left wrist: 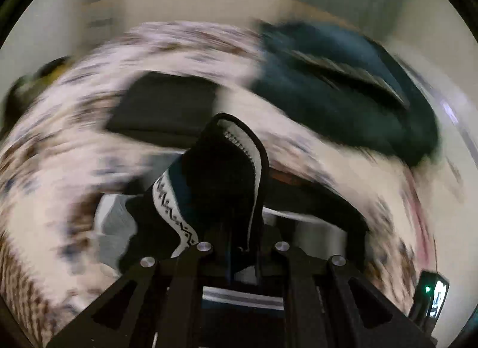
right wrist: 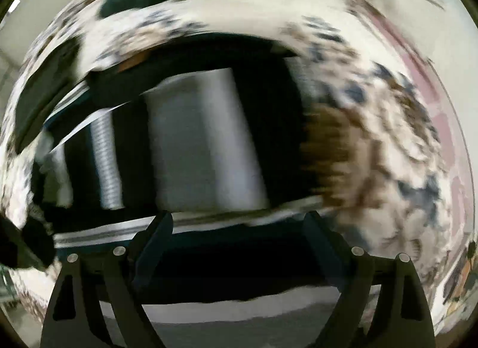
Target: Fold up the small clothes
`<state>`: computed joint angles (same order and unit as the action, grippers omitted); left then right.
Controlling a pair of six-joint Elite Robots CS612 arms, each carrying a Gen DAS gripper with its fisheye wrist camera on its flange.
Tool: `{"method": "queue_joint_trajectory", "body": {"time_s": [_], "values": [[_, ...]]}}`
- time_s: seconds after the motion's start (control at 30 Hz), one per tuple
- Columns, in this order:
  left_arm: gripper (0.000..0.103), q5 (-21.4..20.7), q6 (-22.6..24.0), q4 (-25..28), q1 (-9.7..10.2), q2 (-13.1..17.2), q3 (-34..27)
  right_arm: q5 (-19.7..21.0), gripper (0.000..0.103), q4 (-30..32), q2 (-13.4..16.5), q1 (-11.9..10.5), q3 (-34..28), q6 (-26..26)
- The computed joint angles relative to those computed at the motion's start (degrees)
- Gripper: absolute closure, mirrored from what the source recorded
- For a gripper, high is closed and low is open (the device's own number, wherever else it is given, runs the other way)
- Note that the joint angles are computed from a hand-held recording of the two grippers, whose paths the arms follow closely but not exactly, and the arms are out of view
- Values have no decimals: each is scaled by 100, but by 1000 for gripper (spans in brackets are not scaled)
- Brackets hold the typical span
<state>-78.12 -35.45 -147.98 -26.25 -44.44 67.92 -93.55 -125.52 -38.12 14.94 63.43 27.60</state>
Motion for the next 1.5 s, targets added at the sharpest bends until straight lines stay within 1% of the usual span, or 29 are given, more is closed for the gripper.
{"method": "queue_joint_trajectory", "body": {"time_s": [0.03, 0.07, 0.17, 0.27, 0.3, 0.33, 0.37, 0.4, 0.43, 0.5, 0.57, 0.6, 0.63, 0.7, 0.73, 0.77, 0.9, 0.93, 0.97, 1.03, 1.07, 1.1, 1.13, 1.23, 1.33, 1.4, 1.43, 1.47, 1.5], "values": [[95, -120, 145, 107, -62, 130, -208, -8, 12, -59, -83, -102, 154, 70], [94, -341, 377, 322, -169, 383, -588, -36, 12, -101, -149, -183, 287, 127], [94, -702, 684, 982, -328, 889, -1410, -67, 12, -170, -286, -422, 560, 200], [88, -1088, 770, 1667, -380, 1337, -2128, 1, 12, -214, -384, -633, 772, 133], [82, -1199, 754, 1697, -393, 1356, -2129, 97, 12, -233, -414, -704, 834, 81], [65, -1281, 726, 1686, -395, 1378, -2136, 211, 12, -274, -436, -759, 883, 42], [34, -1387, 685, 1649, -368, 1350, -2074, 360, 12, -349, -477, -816, 963, 6], [19, -1423, 665, 1662, -349, 1333, -2055, 478, 12, -394, -509, -870, 1016, -62], [8, -1411, 655, 1552, -312, 1203, -1851, 568, 12, -420, -534, -916, 1046, -138], [8, -1289, 593, 1273, -211, 921, -1409, 748, 12, -516, -582, -978, 1099, -153], [8, -1036, 347, 1177, -87, 629, -972, 1076, 12, -643, -604, -1029, 1110, -97], [8, -725, 115, 1183, 13, 409, -649, 1294, 12, -694, -594, -1047, 1074, -84], [8, -571, 9, 1210, 67, 317, -513, 1547, 12, -741, -548, -1064, 987, -103], [8, 18, -281, 1412, 229, 90, -151, 1855, 12, -743, -398, -1040, 733, -157], [8, 272, -394, 1599, 280, 48, -73, 1988, 12, -735, -283, -1013, 557, -212], [8, 521, -617, 1979, 387, 16, -18, 2083, 12, -702, -145, -977, 346, -274], [8, 782, -1393, 2371, 658, -90, 269, 2119, 13, -216, 612, -764, -852, -748], [8, 788, -1472, 2348, 693, -110, 329, 2039, 13, 171, 889, -692, -1330, -956], [8, 801, -1587, 2361, 731, -112, 361, 1948, 18, 540, 1110, -639, -1725, -1066], [8, 692, -1799, 2332, 789, -106, 424, 2053, 62, 1194, 1499, -586, -2378, -1187], [8, 621, -1860, 2307, 813, -78, 409, 1868, 92, 1318, 1569, -541, -2498, -1191], [8, 575, -1895, 2317, 829, -50, 371, 1703, 93, 1201, 1536, -512, -2438, -1141], [8, 467, -1917, 2248, 848, -28, 372, 1577, 93, 845, 1408, -501, -2197, -1041], [8, 167, -1849, 2030, 869, 132, 218, 1053, 93, 459, 1176, -500, -1820, -759], [8, 97, -1675, 2028, 840, 318, -43, 827, 93, 949, 1273, -521, -2014, -616], [8, 3, -1591, 1993, 832, 386, -143, 695, 89, 1208, 1338, -506, -2180, -649], [8, -35, -1591, 1969, 821, 402, -162, 622, 86, 1412, 1390, -490, -2332, -713], [8, -75, -1621, 1950, 824, 402, -152, 544, 80, 1731, 1459, -462, -2576, -792], [8, -259, -1778, 1842, 829, 382, -91, 469, 73, 1810, 1456, -434, -2668, -799]]}}
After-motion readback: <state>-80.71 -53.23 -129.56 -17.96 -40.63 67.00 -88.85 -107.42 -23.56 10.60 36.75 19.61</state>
